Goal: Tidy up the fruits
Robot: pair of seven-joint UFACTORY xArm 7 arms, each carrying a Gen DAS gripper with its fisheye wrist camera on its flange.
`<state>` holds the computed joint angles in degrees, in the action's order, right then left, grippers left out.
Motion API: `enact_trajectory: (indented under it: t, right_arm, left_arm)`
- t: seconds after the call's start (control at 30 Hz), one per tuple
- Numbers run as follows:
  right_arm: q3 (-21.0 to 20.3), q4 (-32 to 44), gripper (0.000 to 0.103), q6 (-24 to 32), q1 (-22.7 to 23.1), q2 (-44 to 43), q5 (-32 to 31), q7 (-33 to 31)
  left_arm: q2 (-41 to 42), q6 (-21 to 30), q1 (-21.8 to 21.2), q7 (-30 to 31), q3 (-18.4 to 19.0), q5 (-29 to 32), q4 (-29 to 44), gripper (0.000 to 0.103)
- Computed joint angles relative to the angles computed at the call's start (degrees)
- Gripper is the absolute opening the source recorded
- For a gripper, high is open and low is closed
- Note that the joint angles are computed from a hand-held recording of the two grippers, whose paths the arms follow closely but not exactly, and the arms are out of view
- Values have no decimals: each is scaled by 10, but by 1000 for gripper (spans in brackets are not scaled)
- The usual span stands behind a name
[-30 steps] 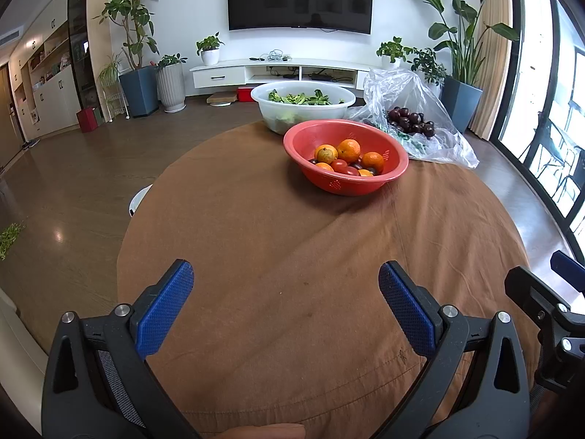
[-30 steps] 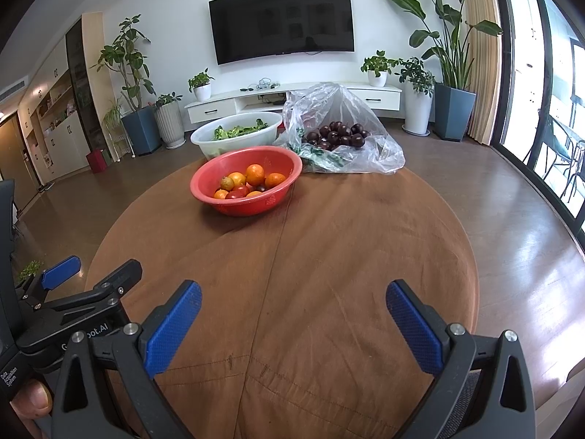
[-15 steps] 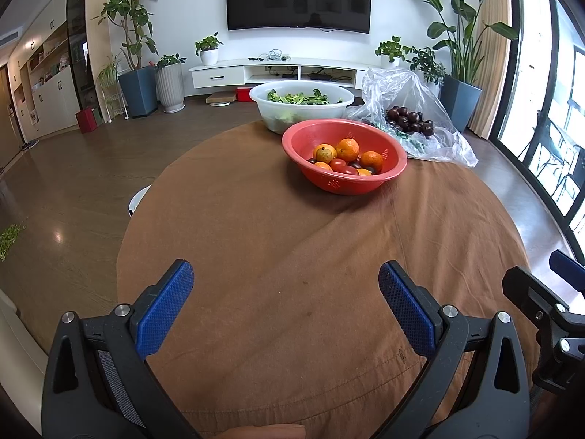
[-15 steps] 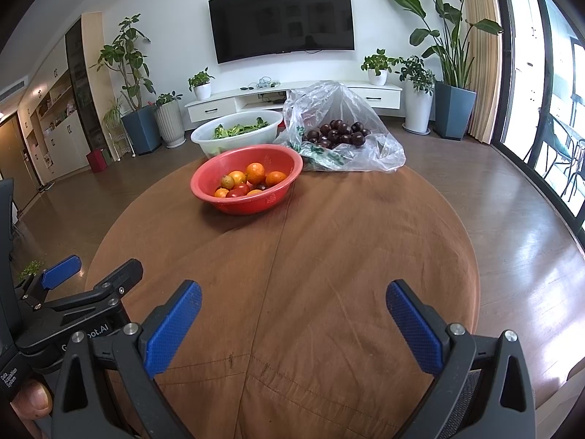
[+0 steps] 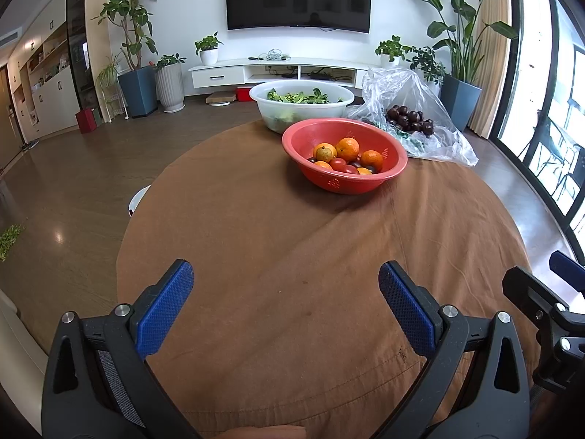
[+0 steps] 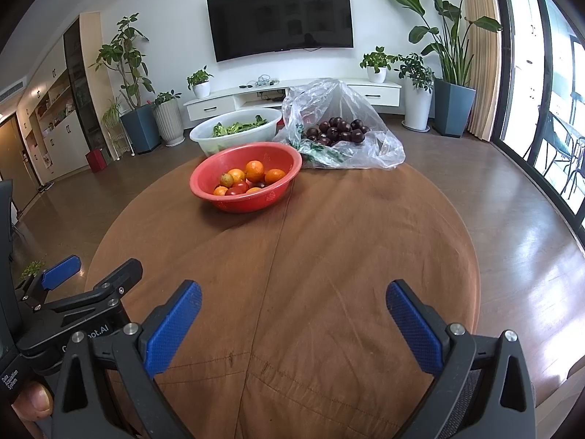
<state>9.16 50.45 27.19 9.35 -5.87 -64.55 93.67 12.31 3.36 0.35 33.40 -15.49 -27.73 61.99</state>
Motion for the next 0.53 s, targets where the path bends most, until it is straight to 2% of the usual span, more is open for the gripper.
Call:
enact_trajectory:
  t: [0.13,0.33,0.53]
  right_arm:
    - [-1,0,103,-1,0,-1,2,-2]
    - [2,-6,103,0,2,-1,4,2]
    - [3,-15,103,3,6,1,13,5]
  left_arm:
    - [2,-1,-3,-5,2,5,0,103]
    - [-1,-9,15,26,-18,-22,-8,103]
    - [19,7,10,18,-6,-13,16,103]
